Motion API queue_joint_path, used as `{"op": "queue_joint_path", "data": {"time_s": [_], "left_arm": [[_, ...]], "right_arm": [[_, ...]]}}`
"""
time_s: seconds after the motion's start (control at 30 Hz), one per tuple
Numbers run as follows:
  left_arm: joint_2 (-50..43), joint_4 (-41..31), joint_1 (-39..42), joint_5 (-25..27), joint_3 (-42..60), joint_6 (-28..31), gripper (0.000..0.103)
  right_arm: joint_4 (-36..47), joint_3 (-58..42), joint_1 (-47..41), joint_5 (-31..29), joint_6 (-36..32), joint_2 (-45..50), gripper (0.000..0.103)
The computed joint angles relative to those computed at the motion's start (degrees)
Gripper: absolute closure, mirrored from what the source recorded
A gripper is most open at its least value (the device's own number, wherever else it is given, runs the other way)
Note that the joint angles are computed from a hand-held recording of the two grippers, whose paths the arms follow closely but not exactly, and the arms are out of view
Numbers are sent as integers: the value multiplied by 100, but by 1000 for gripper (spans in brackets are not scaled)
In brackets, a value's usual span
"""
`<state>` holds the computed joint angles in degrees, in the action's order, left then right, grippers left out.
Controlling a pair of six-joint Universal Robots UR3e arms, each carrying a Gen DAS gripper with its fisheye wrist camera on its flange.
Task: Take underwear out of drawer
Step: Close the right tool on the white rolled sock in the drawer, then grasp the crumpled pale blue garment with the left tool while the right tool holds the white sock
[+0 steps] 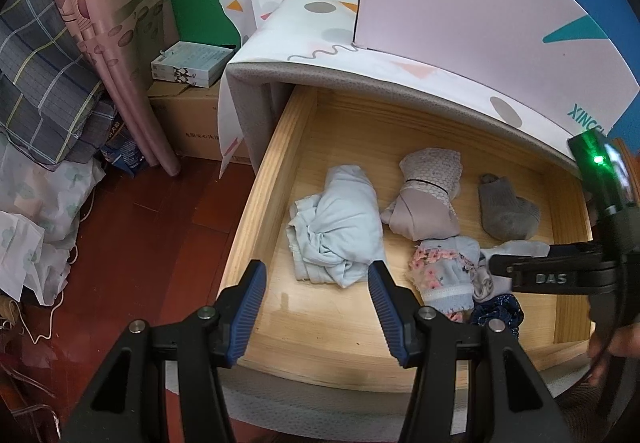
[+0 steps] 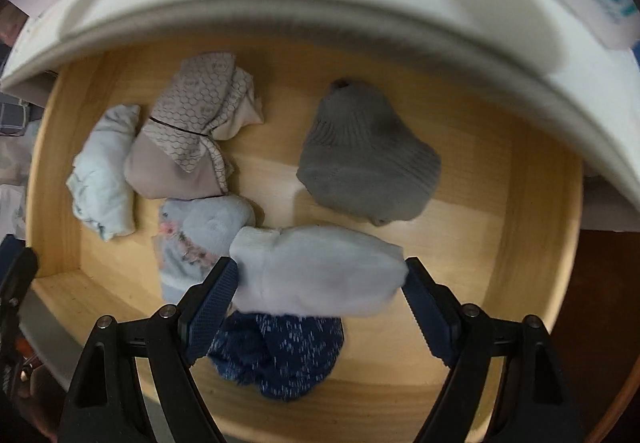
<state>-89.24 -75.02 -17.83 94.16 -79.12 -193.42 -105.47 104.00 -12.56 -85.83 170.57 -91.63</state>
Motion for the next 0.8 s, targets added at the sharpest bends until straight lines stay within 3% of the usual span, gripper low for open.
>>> {"op": "queue_joint_path", "data": {"time_s": [0.2, 0.43, 0.8], "left_arm": [[-27, -11, -17, 0, 38, -31, 49], [-29, -38, -27, 7, 56, -55, 49], [-30, -13, -43, 21, 38, -68, 49]], "right_arm": [[-201, -34, 158, -132, 106, 413, 19], [-366, 31, 165, -266, 123, 464, 25], [-6, 370, -567, -545, -220, 83, 29]]}}
